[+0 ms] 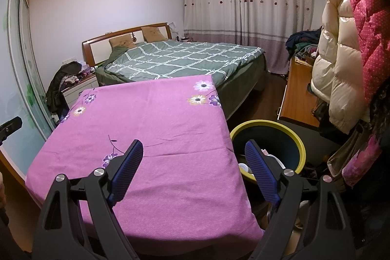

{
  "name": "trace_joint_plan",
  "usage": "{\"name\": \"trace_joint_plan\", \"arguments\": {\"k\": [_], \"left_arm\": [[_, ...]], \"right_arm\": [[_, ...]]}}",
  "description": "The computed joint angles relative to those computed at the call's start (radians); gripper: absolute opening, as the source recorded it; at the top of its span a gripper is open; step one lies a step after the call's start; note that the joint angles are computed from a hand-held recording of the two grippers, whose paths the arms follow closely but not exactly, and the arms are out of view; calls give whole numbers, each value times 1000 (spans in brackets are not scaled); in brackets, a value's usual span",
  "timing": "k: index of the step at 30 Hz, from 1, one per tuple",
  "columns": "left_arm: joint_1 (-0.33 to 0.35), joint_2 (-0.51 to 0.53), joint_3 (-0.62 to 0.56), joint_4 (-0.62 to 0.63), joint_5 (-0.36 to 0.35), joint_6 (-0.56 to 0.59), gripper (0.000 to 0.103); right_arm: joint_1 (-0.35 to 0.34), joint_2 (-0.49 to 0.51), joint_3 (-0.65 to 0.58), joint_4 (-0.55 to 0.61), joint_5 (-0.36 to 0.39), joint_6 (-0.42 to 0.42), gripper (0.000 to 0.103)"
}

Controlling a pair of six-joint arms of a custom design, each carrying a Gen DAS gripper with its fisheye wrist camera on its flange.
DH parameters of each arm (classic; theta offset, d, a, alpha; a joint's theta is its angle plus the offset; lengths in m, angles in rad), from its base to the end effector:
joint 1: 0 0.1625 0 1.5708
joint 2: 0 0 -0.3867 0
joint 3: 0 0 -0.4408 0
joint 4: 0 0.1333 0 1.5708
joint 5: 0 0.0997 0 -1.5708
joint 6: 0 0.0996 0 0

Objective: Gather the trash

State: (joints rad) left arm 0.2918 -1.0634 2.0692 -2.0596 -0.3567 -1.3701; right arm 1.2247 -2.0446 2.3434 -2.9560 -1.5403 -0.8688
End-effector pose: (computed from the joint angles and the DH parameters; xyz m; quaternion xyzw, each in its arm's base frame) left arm -0.4073 -0.3590 0.0487 0.1095 0.7999 -0.4837 0.3381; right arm -0.0004 -0.4031 0.4187 0.2288 -0.8249 0.4318 0.2843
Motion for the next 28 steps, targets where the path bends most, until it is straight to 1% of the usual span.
{"name": "trace_joint_plan", "arguments": {"k": [5,13,16,20,23,24,26,27,28], "left_arm": [[7,13,-5,-70,-10,72,98],[19,30,-22,-74,-23,99,98],[28,30,-8,-156,-39,157,98],[38,30,-13,-144,-35,152,98],[64,31,-22,-152,-38,156,98],[81,35,-28,-167,-37,175,98],[126,52,-48,-180,-21,211,98],[146,60,-56,-192,-13,229,98],[169,69,-61,-227,-7,265,98]], "right_arm": [[1,1,0,3,-4,0,81],[0,13,-12,12,-9,2,81],[1,19,-19,18,-13,2,81],[7,31,-22,11,-24,-1,81],[20,70,-37,-11,-45,-11,82],[23,81,-42,-15,-48,-12,83],[38,136,-70,-34,-72,-13,89],[55,195,-107,-34,-95,-14,93],[60,224,-129,-26,-101,-9,93]]}}
